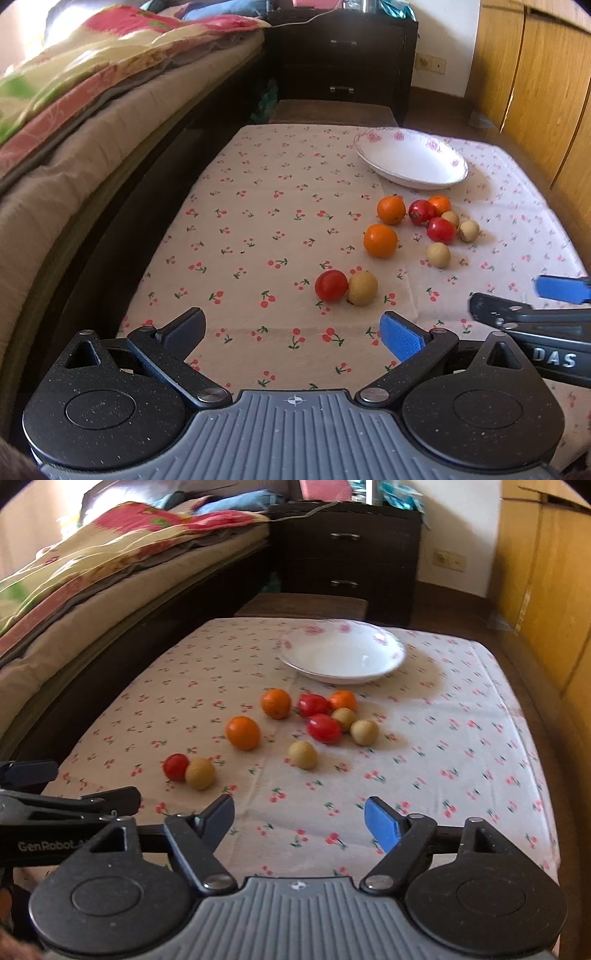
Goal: Organize fruits
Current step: 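Grasp the small tan fruit with the right gripper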
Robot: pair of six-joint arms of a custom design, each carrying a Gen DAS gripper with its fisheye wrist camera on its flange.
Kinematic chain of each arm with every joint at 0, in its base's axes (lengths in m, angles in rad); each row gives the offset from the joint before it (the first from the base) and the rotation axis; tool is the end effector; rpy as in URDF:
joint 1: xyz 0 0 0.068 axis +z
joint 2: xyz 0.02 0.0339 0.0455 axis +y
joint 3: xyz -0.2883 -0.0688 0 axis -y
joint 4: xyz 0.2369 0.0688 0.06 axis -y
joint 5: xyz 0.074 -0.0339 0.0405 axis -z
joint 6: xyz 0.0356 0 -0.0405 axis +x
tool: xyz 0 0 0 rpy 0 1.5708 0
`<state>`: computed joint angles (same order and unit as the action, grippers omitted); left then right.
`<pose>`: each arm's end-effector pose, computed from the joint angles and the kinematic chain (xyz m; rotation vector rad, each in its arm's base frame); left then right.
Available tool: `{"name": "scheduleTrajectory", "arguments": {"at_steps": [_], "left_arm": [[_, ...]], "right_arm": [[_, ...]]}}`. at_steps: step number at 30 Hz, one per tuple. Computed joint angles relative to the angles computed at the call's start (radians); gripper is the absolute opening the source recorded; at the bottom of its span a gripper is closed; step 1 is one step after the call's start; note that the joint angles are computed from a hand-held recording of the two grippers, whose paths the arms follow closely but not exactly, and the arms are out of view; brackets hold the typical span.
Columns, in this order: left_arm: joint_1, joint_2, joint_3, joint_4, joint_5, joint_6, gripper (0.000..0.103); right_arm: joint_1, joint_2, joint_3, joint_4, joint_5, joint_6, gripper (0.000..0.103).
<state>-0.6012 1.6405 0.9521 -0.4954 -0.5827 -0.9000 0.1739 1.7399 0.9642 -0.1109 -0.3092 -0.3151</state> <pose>0.2587 -0.1537 0.2009 -0.5096 2.4132 0.2109 0.3407 0.0709 0.1910 -0.7166 2.3172 0.3156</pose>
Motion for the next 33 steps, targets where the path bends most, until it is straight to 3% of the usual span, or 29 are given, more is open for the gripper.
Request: {"name": "scheduleTrajectory", "arguments": {"at_steps": [3,9,17,26,29,33], "left_arm": [[0.017,-0.038,-0.044,0.037,0.023,-0.005,0.102],[0.027,-0.067,-0.077,0.011,0.004,0.002,0.102],[0.037,-0.111,-0.125,0.014,0.004,0.010,0.102],[0.060,-0.135,-0.159,0.053,0.047,0.025,0.102],[0.056,-0.131,-0.156,0.056,0.047,0.034,0.102],[0.052,-0.126,-0.153,0.063,0.049,0.043,0.102]], "right_arm": [[0.009,0.019,0.032,-0.038,-0.040,-0.022,0.073],[0.060,0.073,0.079,-0.066,-0.099,-0.085,0.059],[0.128,0.181,0.184,-0.127,-0.141,-0.155,0.050],[0.179,0.275,0.258,-0.125,-0.122,-0.195,0.040],[0.186,0.295,0.287,-0.154,-0.100,-0.210,0.028],[0.184,0.312,0.301,-0.168,-0.095,-0.212,0.028]]}}
